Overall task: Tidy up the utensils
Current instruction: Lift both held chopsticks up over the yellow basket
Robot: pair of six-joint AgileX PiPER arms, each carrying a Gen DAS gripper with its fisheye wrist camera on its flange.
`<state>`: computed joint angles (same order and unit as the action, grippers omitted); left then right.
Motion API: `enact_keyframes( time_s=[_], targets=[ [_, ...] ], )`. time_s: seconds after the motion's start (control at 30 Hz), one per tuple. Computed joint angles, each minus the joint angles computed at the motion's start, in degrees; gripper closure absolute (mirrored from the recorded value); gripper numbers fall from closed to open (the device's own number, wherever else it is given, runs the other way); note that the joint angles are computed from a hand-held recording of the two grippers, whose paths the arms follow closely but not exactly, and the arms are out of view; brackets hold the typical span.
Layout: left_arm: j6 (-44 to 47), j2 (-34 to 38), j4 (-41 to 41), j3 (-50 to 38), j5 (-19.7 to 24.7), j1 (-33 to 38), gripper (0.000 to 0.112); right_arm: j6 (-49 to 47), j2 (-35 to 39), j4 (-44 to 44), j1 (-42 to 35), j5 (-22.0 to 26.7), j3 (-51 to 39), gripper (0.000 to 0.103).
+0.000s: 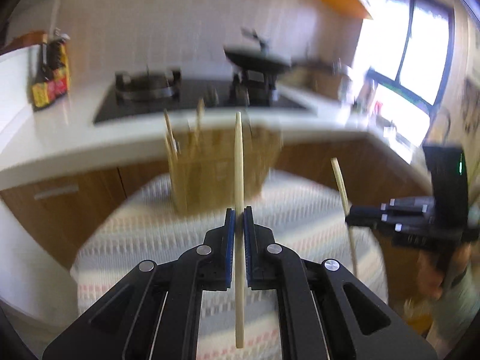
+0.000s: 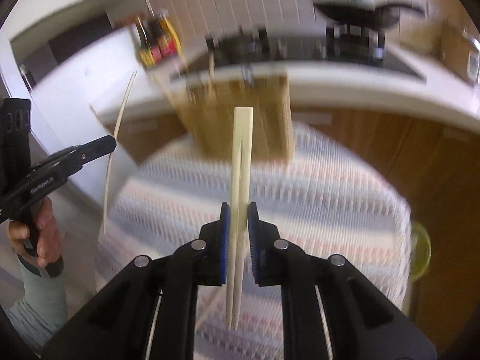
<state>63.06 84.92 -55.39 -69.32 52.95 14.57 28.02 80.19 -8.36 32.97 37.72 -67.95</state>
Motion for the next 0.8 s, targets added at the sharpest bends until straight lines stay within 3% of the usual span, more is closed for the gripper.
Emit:
enact_keyframes(
  time_s=[0.13,0.3,0.43,0.5,0.6,0.7,0.8],
  targets=[
    [-2.4,3.0,-7.3,-7.1,-0.5,0.3,0.108,2.2,3.3,-5.8,0.2,-3.8,-6.8,0.093],
    [-4.1,7.2,-12.0,-14.1,-8.1,-3.4,0.108,6.6,8.0,-14.8,-0.4,-8.0,-13.9,0.093],
    [-3.6,11.9,-15.9,-19.6,-12.0,-5.3,0.108,17.1,12.9,-29.2,-0.9,-10.8,-20.2,0.093],
    [-2.4,13.3,-17.0,-21.1,-15.8,-6.4,0.108,23.2,14.9,-36.5,-1.2,-11.4,-23.3,0.093],
    [1.6,14.3,-18.4,-20.7,-26.0,-9.6,0.108,30.1,20.1,-46.0,-2.0,-10.4,-29.5,0.093],
    [4.9,16.8,-21.8,-21.7,-29.0,-11.0,0.108,28.2,25.8,-42.7,-4.6,-11.7,-35.9,0.093],
    [7.1,20.5,-24.9,-24.4,-28.1,-10.9,0.108,31.1,30.0,-44.6,-5.8,-12.4,-40.4,0.093]
  ],
)
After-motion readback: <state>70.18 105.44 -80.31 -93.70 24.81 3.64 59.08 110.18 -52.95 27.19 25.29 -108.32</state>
